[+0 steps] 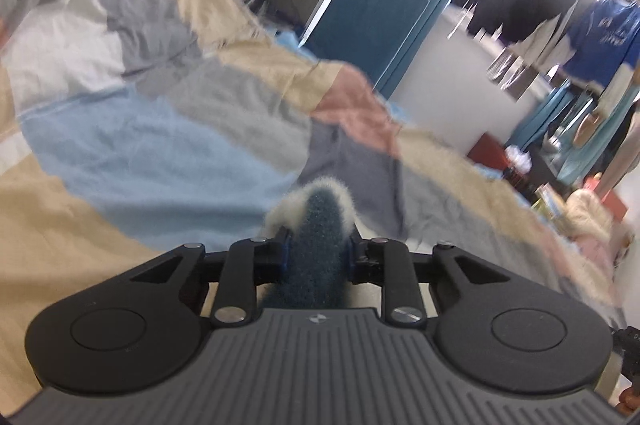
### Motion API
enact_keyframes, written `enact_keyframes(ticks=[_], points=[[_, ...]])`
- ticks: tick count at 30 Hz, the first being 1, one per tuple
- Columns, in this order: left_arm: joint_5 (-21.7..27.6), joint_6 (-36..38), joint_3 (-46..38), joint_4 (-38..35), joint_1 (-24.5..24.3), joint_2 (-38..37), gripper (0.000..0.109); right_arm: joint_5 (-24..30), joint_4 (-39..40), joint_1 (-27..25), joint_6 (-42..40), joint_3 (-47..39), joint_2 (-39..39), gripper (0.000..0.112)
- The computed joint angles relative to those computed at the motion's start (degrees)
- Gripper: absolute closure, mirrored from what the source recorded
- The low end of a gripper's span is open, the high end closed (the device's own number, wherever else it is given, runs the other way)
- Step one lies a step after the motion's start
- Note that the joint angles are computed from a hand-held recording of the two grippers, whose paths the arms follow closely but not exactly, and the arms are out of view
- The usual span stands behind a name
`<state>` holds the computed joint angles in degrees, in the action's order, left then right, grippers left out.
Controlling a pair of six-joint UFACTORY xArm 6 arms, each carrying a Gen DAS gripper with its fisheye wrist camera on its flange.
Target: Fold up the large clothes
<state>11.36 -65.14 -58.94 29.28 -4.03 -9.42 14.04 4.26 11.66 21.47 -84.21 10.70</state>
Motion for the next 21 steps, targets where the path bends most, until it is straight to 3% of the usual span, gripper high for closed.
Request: enact_keyframes(ticks=[3,11,17,21], points=[[0.3,-0.3,-1.0,2.1,0.2,0.7,0.081,-2.4,-3.2,0.0,2.2,-0.4,0.5,0.082],[3.6,5.4,-2.1,-5.4,-0.2,3.7,0.078,2.4,-4.6,-0.8,7.2,-5.5,7.1,0.081],[4.8,3.6,-1.3,-5.3,-0.7,1.8,0.073,1.6,-5.8,-0.6,9.6,-2.9,4.7,0.077],[6.1,0.4,0.0,-2.0,-1.4,-1.1,0.061,-1.9,-3.6,-0.7,9.7,1.8,1.0,0.073]])
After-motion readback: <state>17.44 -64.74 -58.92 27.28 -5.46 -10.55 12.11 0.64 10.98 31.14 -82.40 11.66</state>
